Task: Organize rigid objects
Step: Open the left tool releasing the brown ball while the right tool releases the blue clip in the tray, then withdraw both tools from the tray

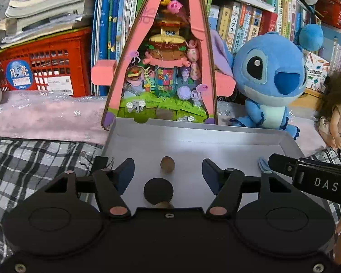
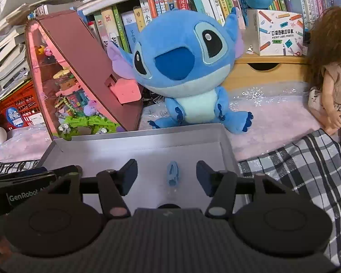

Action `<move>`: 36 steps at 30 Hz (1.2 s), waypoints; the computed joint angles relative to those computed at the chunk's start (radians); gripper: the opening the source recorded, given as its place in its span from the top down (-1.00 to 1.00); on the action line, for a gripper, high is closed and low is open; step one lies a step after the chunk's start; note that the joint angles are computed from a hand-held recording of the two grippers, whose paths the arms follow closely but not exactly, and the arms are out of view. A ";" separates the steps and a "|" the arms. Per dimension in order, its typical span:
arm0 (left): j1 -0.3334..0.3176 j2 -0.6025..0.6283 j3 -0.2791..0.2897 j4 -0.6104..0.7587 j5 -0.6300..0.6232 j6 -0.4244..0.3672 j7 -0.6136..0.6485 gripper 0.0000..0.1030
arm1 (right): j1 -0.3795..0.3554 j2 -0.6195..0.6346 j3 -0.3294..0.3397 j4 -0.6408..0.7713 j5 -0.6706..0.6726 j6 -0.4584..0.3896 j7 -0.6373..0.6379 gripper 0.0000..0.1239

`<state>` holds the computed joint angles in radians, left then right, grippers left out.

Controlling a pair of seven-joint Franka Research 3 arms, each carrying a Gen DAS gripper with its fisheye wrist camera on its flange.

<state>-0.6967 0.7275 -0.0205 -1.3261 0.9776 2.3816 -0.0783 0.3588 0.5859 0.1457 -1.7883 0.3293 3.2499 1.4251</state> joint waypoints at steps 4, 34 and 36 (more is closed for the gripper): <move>-0.009 -0.030 -0.007 -0.034 0.007 -0.008 -0.003 -0.27 | -0.023 -0.027 0.026 -0.037 -0.002 0.009 -0.008 -0.21; -0.060 -0.198 -0.106 -0.247 0.168 -0.083 -0.125 -0.29 | -0.085 -0.247 0.108 -0.392 -0.057 0.130 0.032 -0.25; -0.064 -0.204 -0.113 -0.254 0.176 -0.087 -0.137 -0.30 | -0.071 -0.261 0.093 -0.414 -0.066 0.141 0.036 -0.25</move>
